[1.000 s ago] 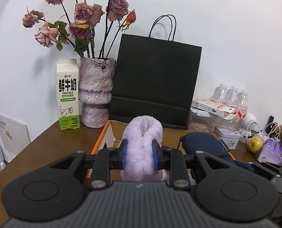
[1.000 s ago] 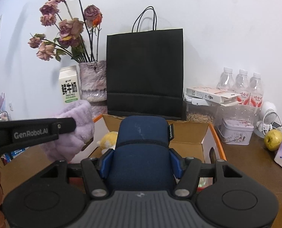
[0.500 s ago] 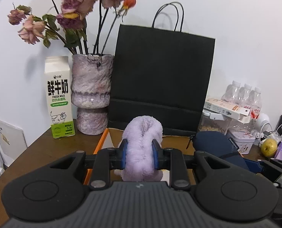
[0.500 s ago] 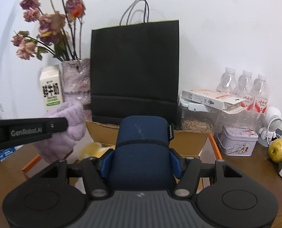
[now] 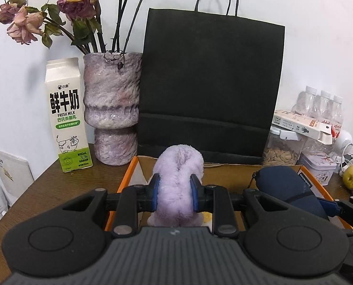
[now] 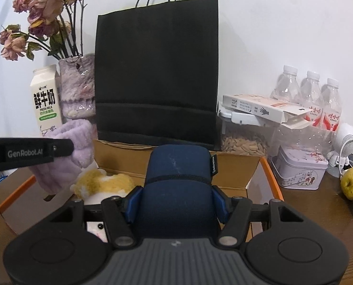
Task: Organize objects
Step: 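Carry the navy pouch and lilac scrunchie over the red box with both tools, then open both grippers to drop the pouch and scrunchie into the box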
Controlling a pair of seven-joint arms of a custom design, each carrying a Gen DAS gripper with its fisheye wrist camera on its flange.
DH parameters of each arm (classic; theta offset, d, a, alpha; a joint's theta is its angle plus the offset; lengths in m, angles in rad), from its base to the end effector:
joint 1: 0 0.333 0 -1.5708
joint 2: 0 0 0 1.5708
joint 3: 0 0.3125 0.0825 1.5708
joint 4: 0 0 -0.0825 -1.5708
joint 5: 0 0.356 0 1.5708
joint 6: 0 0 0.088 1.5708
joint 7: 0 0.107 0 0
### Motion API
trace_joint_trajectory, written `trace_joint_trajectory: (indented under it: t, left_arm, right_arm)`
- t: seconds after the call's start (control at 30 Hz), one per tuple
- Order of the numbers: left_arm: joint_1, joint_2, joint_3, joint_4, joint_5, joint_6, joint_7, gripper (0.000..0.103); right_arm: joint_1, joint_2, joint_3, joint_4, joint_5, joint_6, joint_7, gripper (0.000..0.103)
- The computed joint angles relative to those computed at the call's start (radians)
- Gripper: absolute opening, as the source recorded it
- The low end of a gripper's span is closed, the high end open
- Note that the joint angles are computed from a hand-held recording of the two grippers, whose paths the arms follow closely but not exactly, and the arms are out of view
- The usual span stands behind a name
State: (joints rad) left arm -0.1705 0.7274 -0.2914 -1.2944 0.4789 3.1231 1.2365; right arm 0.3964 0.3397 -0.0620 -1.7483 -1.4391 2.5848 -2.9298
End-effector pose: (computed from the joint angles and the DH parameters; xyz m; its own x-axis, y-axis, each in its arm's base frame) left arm 0.6922 -0.2994 0.4732 -0.4302 -0.9009 0.0579 -0.4068 0.1362 -0.9033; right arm 0.6091 0.2353 0.4300 -0.3080 -0.9514 -0.0044 -0.4448 0.1480 -0.8833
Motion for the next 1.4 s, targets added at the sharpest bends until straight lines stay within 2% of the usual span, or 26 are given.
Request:
trace_joint_trajectory:
  t: [0.23,0.3,0.33,0.37,0.4,0.43,0.47,0.5,0.53,0.6,0.73,1.13,1.27,1.4]
  left_arm:
    - [0.009,0.007,-0.016,-0.001,0.001,0.008,0.015,0.029]
    - [0.013,0.010,-0.026,0.005,-0.002,-0.009,0.027,0.045]
    - [0.017,0.009,-0.033,0.004,-0.007,-0.017,0.032,0.047]
    - [0.019,0.007,-0.036,0.000,-0.012,-0.016,0.035,0.054]
    - [0.023,0.007,-0.042,-0.004,-0.015,-0.010,0.041,0.075]
    - [0.010,0.001,-0.020,-0.009,-0.014,0.003,0.029,0.089]
    - [-0.024,-0.008,0.037,-0.018,-0.006,0.028,-0.008,0.103]
    - [-0.064,-0.014,0.107,-0.022,0.035,0.064,-0.082,0.103]
    - [-0.084,-0.017,0.143,-0.021,0.066,0.077,-0.122,0.103]
    - [-0.073,-0.016,0.122,-0.023,0.049,0.075,-0.091,0.103]
    - [-0.082,-0.018,0.139,-0.019,0.078,0.072,-0.125,0.103]
    - [-0.036,-0.060,0.095,-0.080,0.118,0.101,-0.143,0.103]
    - [-0.061,-0.102,0.150,-0.139,0.130,0.151,-0.192,0.103]
    - [-0.056,-0.151,0.165,-0.208,0.151,0.192,-0.227,0.103]
  right_arm:
    - [-0.002,0.001,-0.001,0.000,0.008,0.002,-0.001,0.060]
    - [-0.004,0.005,0.002,0.005,0.035,-0.009,-0.025,0.065]
    - [-0.003,0.007,0.003,0.007,0.047,-0.017,-0.040,0.069]
    - [-0.001,0.009,0.005,0.011,0.059,-0.027,-0.054,0.075]
    - [0.004,0.010,0.003,0.013,0.059,-0.035,-0.056,0.092]
    - [0.009,0.010,0.002,0.013,0.051,-0.041,-0.056,0.102]
    - [0.013,0.011,0.001,0.016,0.047,-0.049,-0.062,0.103]
    - [0.014,0.012,0.003,0.018,0.053,-0.050,-0.074,0.103]
    - [0.012,0.013,0.004,0.018,0.058,-0.046,-0.082,0.103]
    - [0.010,0.015,0.005,0.020,0.072,-0.039,-0.099,0.103]
    - [0.017,0.013,0.001,0.019,0.075,-0.049,-0.095,0.103]
    - [0.014,-0.033,0.011,-0.022,0.039,-0.048,-0.049,0.103]
    - [0.017,-0.067,0.023,-0.050,0.014,-0.069,-0.048,0.103]
    - [0.012,-0.114,0.040,-0.093,-0.022,-0.086,-0.019,0.103]
